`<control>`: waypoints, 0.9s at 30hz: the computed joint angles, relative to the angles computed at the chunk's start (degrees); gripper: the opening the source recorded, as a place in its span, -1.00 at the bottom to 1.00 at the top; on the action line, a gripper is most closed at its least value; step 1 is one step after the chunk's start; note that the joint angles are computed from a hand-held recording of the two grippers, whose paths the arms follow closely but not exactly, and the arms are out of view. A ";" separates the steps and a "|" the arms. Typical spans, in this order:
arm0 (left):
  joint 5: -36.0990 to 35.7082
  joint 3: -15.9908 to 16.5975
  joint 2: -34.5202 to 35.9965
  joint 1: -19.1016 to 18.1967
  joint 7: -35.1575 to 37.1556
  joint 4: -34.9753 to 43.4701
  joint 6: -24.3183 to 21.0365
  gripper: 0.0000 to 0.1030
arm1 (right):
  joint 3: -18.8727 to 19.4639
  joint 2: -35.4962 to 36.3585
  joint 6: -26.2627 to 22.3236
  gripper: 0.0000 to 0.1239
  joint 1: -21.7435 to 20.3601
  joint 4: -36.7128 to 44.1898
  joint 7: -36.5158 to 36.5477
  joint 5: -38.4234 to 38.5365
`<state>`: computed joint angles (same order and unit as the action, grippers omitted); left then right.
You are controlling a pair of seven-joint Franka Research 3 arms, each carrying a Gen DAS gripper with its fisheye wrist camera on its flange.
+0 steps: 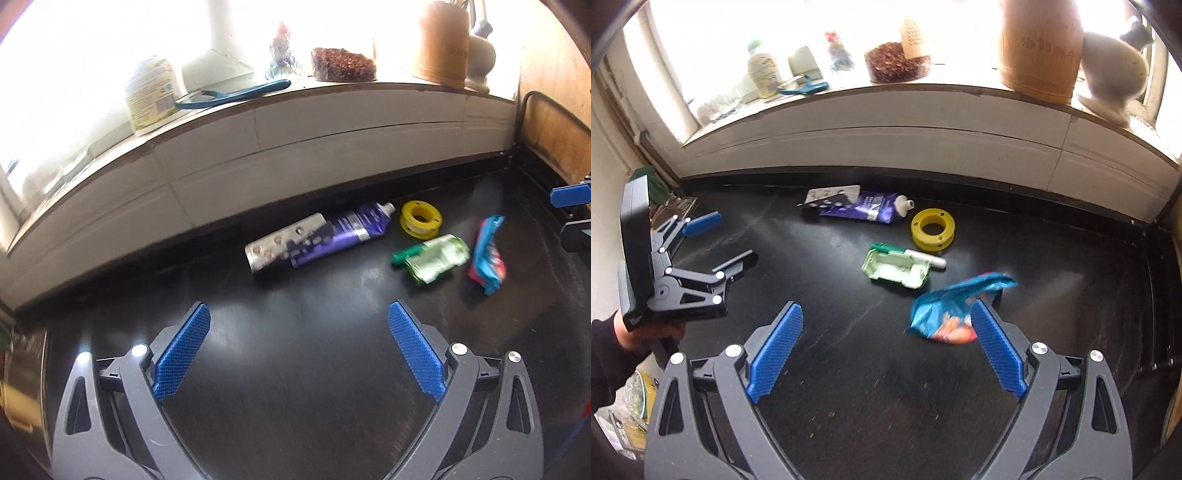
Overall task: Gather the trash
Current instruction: 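Grasp the silver blister pack with left tool while right tool grasps the yellow tape roll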
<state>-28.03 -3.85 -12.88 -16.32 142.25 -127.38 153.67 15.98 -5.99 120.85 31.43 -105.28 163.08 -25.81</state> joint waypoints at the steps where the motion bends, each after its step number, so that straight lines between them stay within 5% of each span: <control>1: 0.14 -0.10 2.42 -0.19 0.62 1.92 0.58 0.84 | -0.68 0.76 0.59 0.44 -0.51 0.15 -0.55 0.56; 7: 6.78 -4.56 16.93 3.29 0.25 14.50 1.12 0.61 | -4.79 7.28 2.54 0.29 -2.98 2.87 -6.07 4.69; 12: 9.18 -8.13 24.15 7.06 4.24 21.94 -3.51 0.24 | -7.94 13.05 1.47 0.21 -3.71 6.56 -11.06 8.54; 22: 9.77 -12.70 28.32 11.48 7.85 27.40 -10.60 -0.55 | -11.08 19.71 -2.96 0.00 -2.17 12.30 -14.81 10.01; 27: 10.53 -12.56 25.53 11.10 5.50 24.90 -10.79 -0.70 | -11.67 20.22 -3.61 -0.11 -0.67 13.47 -14.23 7.68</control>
<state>-17.50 -16.41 12.65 -5.22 147.75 -102.47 142.88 4.32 14.24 117.24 30.77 -91.81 148.85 -18.13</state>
